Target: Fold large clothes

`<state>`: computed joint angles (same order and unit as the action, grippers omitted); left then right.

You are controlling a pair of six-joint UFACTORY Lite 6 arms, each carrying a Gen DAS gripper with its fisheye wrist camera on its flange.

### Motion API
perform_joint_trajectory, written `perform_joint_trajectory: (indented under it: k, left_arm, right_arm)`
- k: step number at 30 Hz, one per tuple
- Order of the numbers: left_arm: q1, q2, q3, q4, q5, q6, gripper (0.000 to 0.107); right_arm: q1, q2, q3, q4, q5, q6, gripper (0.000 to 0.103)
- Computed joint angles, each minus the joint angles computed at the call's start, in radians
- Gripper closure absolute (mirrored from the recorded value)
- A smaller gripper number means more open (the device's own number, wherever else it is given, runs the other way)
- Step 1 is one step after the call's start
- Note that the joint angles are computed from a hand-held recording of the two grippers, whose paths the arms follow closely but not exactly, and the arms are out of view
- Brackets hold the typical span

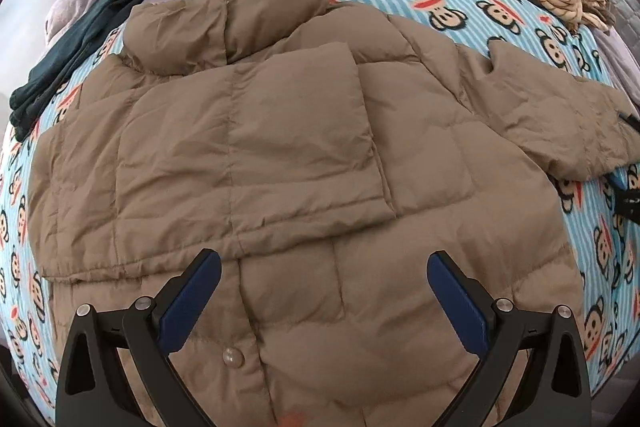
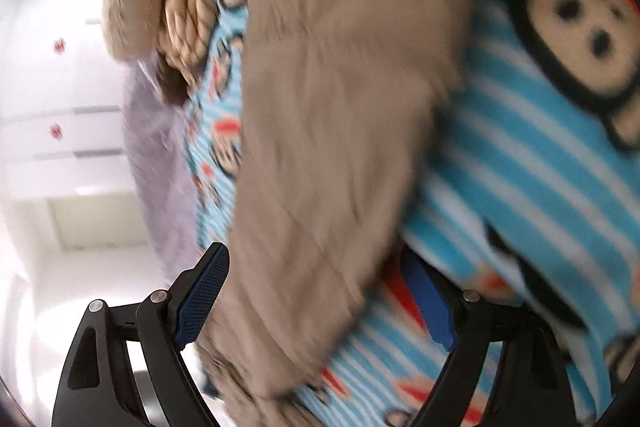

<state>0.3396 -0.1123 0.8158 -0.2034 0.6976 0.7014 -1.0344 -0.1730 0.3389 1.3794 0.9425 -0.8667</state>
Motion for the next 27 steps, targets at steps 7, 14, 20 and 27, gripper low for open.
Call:
perform_joint_trajectory:
  k: [7,14,20,27]
  left_arm:
    - [0.038,0.071,0.093,-0.087,0.092,0.05,0.004]
    - [0.094,0.098,0.197,-0.128,0.097,0.087,0.004]
    - [0.164,0.171,0.307,-0.141,0.097,0.117,0.004]
    - [0.27,0.238,0.382,-0.183,0.115,0.172,0.004]
  right_arm:
    - [0.061,0.064,0.072,0.065,-0.013,0.039,0.031]
    - [0.07,-0.059,0.087,0.04,0.015,0.098,0.097]
    - [0.326,-0.236,0.23,-0.022,-0.045,0.253,0.097]
    - [0.945,-0.152,0.571,-0.24,-0.369,0.504,0.097]
